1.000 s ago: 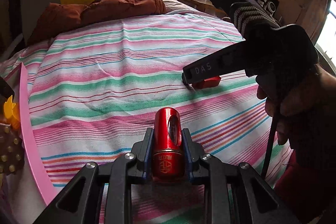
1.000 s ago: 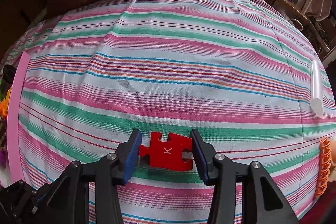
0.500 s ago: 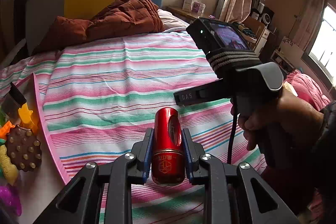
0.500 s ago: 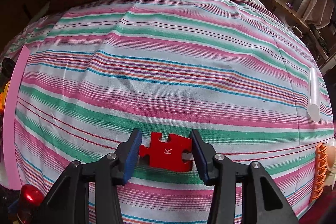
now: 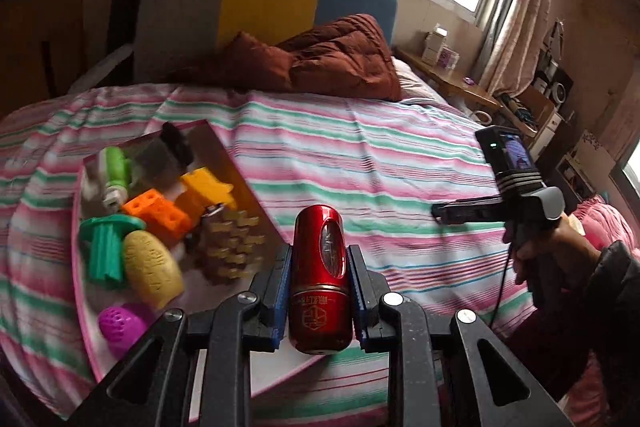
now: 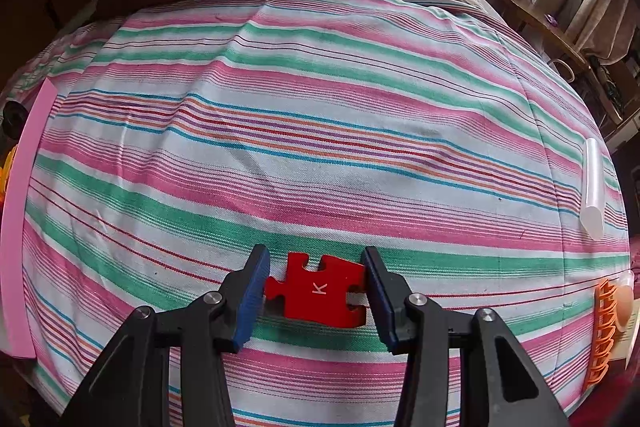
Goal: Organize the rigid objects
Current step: 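Carry the red tube toward the tray with the left tool, then lower the red tube into the tray and open the left tool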
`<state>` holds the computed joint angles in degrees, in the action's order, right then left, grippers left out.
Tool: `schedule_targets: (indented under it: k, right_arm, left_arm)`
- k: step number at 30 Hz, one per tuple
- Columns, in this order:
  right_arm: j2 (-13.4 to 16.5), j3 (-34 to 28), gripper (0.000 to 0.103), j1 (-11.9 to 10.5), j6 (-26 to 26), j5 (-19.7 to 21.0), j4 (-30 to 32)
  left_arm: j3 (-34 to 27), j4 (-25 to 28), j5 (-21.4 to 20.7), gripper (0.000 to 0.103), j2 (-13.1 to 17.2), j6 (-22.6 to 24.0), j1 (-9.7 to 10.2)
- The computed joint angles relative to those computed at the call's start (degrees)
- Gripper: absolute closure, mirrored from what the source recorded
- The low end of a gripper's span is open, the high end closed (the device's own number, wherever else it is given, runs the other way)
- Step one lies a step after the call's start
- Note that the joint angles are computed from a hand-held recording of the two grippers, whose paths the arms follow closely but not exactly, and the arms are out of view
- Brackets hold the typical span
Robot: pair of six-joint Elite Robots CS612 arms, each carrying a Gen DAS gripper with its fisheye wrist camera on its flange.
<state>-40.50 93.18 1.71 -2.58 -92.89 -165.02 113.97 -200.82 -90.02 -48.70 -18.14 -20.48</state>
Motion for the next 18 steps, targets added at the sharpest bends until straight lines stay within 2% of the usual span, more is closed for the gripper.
schedule_targets:
  k: [6, 18]
  right_arm:
    - [0.06, -0.04, 0.056, 0.03, -0.28, -0.3, -0.12]
    - [0.65, -0.82, 0.056, -0.09, -0.75, -0.84, -0.05]
  left_arm:
    - [1.63, 2.62, 1.69, 0.077, 0.54, -2.63, 2.24]
    - [1.57, 5.95, 4.49, 0.077, 1.73, -2.32, 2.33]
